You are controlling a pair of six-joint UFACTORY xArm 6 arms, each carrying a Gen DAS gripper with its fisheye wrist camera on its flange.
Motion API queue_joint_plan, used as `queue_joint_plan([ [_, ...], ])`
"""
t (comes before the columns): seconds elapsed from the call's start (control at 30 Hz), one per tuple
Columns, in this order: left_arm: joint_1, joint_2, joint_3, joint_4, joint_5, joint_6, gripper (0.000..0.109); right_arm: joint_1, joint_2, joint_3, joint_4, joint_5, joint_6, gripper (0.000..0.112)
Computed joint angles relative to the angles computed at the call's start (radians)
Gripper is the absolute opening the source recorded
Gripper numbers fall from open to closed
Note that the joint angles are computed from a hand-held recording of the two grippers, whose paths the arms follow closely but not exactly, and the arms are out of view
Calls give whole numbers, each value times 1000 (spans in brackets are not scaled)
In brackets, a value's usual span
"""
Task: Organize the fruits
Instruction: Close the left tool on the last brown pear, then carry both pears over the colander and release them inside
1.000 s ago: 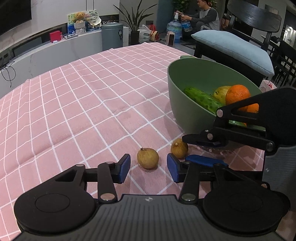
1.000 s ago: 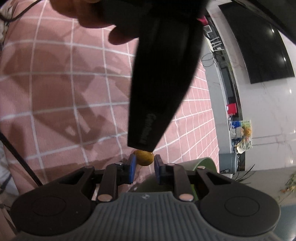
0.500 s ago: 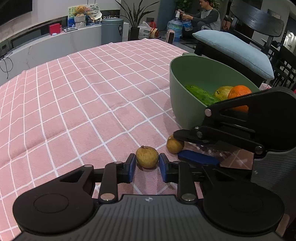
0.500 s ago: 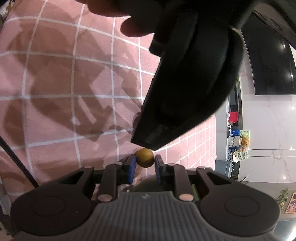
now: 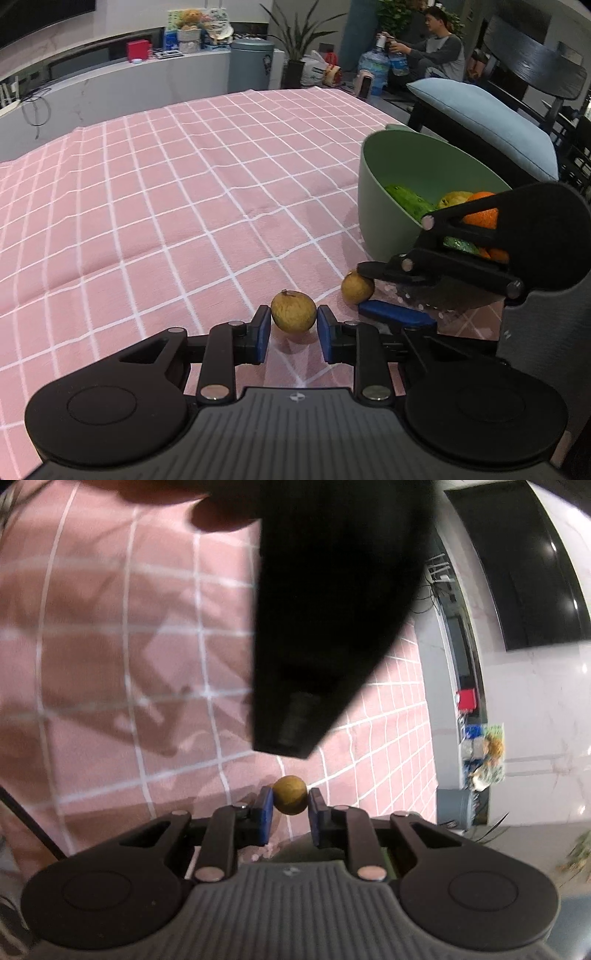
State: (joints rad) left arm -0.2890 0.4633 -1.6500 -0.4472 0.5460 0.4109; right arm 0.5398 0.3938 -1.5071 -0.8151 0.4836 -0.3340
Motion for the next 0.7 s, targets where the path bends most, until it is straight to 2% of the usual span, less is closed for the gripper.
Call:
queue_joint_plan([
  [0.23, 7, -81, 73, 118, -22, -117, 30, 28, -84, 22, 196, 14, 17, 15],
  [0.5, 3, -182, 141, 243, -50, -269, 30, 43, -204, 76, 323, 19, 132, 15],
  [0.7, -24, -202, 109, 181, -44, -265, 30, -11, -276, 103, 629, 15, 92, 15],
])
